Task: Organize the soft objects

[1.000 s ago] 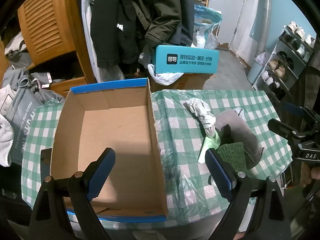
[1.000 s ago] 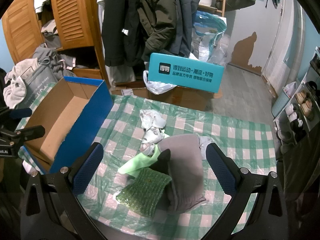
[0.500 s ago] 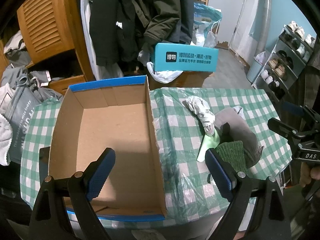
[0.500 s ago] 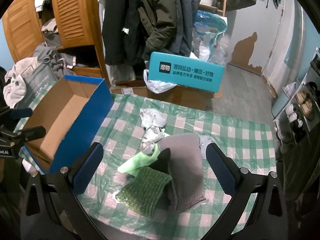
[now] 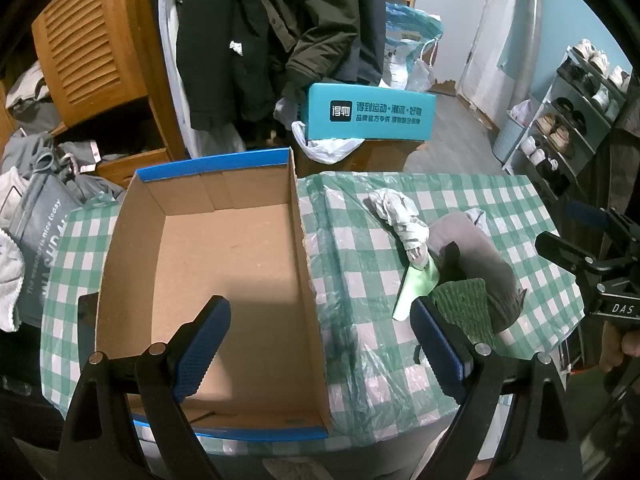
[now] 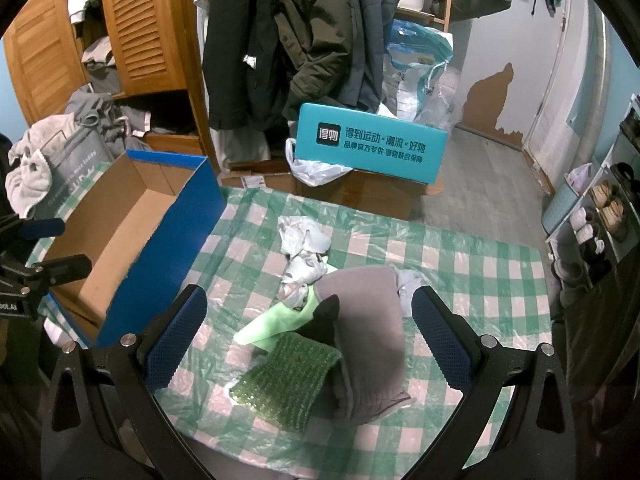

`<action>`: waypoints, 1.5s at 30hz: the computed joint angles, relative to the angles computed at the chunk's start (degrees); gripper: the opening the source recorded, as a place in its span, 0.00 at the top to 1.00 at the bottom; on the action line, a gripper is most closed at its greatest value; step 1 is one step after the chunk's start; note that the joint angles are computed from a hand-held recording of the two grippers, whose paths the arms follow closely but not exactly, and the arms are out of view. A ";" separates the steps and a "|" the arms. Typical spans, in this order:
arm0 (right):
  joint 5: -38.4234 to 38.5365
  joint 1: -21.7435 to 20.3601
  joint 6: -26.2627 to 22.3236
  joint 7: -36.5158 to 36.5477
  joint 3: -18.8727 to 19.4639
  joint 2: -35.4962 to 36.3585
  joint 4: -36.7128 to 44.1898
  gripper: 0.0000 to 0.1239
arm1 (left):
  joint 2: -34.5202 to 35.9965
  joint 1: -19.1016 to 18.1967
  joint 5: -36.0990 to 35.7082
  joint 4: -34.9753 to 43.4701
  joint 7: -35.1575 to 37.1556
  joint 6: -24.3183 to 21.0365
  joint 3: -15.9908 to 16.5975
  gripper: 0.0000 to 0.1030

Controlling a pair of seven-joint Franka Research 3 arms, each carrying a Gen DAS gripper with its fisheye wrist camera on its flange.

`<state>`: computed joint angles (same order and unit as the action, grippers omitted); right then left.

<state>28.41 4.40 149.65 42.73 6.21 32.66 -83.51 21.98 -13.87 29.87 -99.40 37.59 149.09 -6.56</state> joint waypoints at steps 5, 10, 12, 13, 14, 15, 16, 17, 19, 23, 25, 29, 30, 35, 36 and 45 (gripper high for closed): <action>-0.13 0.02 -0.13 0.13 -0.03 0.07 0.15 0.19 | -0.04 0.16 -0.45 -0.16 0.42 0.18 -0.18 0.10; -0.18 0.01 -0.15 0.11 -0.02 0.06 0.10 0.19 | 0.06 0.13 -0.77 0.11 0.85 -0.10 -0.29 0.10; -0.20 0.05 -0.06 0.14 -0.04 0.05 0.06 0.19 | 0.04 0.05 -0.77 0.04 0.74 -0.04 -0.24 0.10; -0.17 0.02 -0.01 0.09 -0.02 0.03 0.01 0.19 | 0.00 -0.07 -0.65 -0.05 0.57 -0.05 -0.19 0.10; -0.18 0.03 -0.05 0.12 -0.01 0.06 0.05 0.19 | 0.08 0.01 -0.71 0.16 0.74 -0.17 -0.19 0.10; -0.18 0.03 -0.05 0.12 -0.01 0.06 0.05 0.19 | 0.05 -0.02 -0.71 0.08 0.69 -0.11 -0.19 0.10; -0.16 0.01 -0.07 0.14 -0.02 0.03 0.02 0.19 | 0.08 0.05 -0.80 0.15 0.83 -0.09 -0.23 0.10; -0.16 0.01 -0.07 0.14 -0.02 0.03 0.02 0.19 | 0.07 -0.02 -0.74 0.13 0.74 -0.15 -0.19 0.10; -0.23 0.04 -0.08 0.14 -0.03 0.11 0.14 0.19 | 0.11 0.03 -0.83 0.22 0.86 -0.19 -0.22 0.10; -0.32 0.06 -0.16 0.25 -0.08 0.18 0.28 0.19 | 0.15 -0.01 -0.89 0.30 0.85 -0.28 -0.22 0.10; -0.33 0.04 -0.11 0.29 -0.09 0.17 0.29 0.19 | 0.14 -0.03 -0.86 0.29 0.86 -0.30 -0.21 0.10; -0.37 -0.01 -0.27 0.27 -0.09 0.24 0.45 0.19 | 0.17 -0.08 -0.92 0.30 0.84 -0.32 -0.25 0.10; -0.38 -0.03 -0.33 0.27 -0.09 0.25 0.49 0.19 | 0.15 -0.12 -0.88 0.28 0.79 -0.35 -0.24 0.10; -0.39 -0.11 -0.51 0.21 -0.11 0.30 0.67 0.19 | 0.17 -0.04 -1.05 0.32 1.00 -0.32 -0.31 0.10; -0.38 -0.12 -0.55 0.23 -0.12 0.31 0.71 0.19 | 0.12 -0.10 -1.03 0.20 0.90 -0.20 -0.32 0.10; -0.29 -0.39 -0.74 -0.06 -0.11 0.45 0.92 0.19 | 0.12 -0.38 -1.25 0.10 0.52 -0.13 -0.49 0.10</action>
